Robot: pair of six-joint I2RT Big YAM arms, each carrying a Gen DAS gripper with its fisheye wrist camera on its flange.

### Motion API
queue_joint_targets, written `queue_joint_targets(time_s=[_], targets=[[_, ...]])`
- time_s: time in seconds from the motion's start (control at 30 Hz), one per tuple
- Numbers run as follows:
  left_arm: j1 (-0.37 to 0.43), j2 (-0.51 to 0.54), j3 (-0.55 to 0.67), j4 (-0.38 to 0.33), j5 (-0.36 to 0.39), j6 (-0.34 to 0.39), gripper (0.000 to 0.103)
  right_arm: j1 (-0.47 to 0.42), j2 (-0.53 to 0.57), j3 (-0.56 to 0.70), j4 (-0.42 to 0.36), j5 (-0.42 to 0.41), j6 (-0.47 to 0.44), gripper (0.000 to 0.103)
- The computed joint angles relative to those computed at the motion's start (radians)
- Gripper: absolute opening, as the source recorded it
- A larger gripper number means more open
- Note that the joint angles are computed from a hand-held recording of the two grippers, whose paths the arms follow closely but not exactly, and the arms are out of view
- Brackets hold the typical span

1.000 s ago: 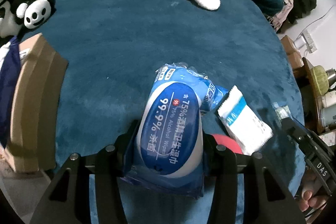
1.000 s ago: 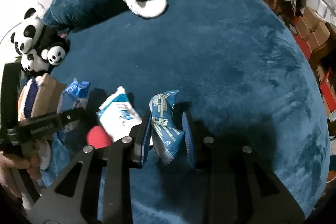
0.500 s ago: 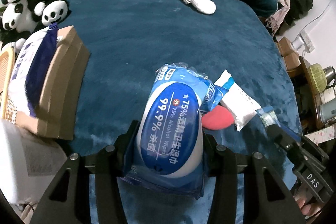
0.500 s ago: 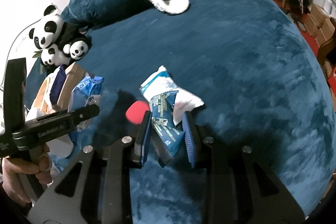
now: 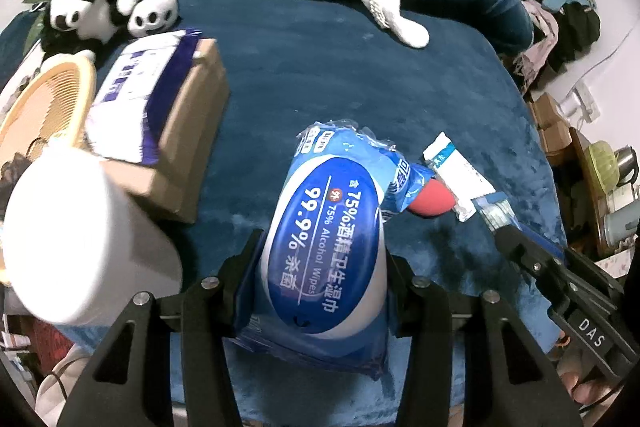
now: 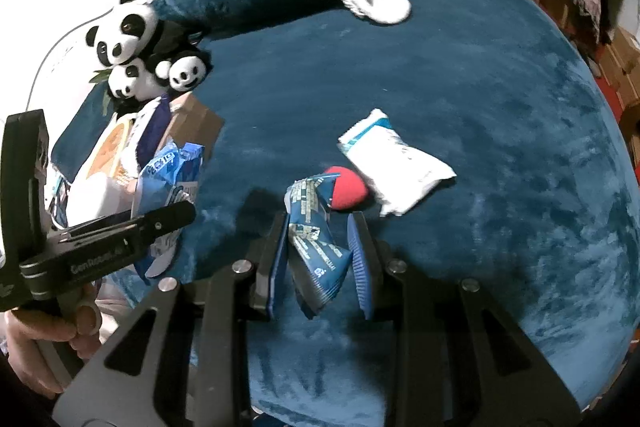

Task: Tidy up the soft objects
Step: 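Lift the wipes pack and small packet off the bed toward the basket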

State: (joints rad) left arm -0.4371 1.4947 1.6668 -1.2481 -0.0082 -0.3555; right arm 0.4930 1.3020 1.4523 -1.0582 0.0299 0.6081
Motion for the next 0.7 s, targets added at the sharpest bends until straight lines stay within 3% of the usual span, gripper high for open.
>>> queue_joint_targets(time_s=[0.7], targets=[[0.073,-0.137,-0.064,0.021,0.018,-0.007,0.051,0.127,0.08,0.168,-0.051,0.071,-0.043,0.03]])
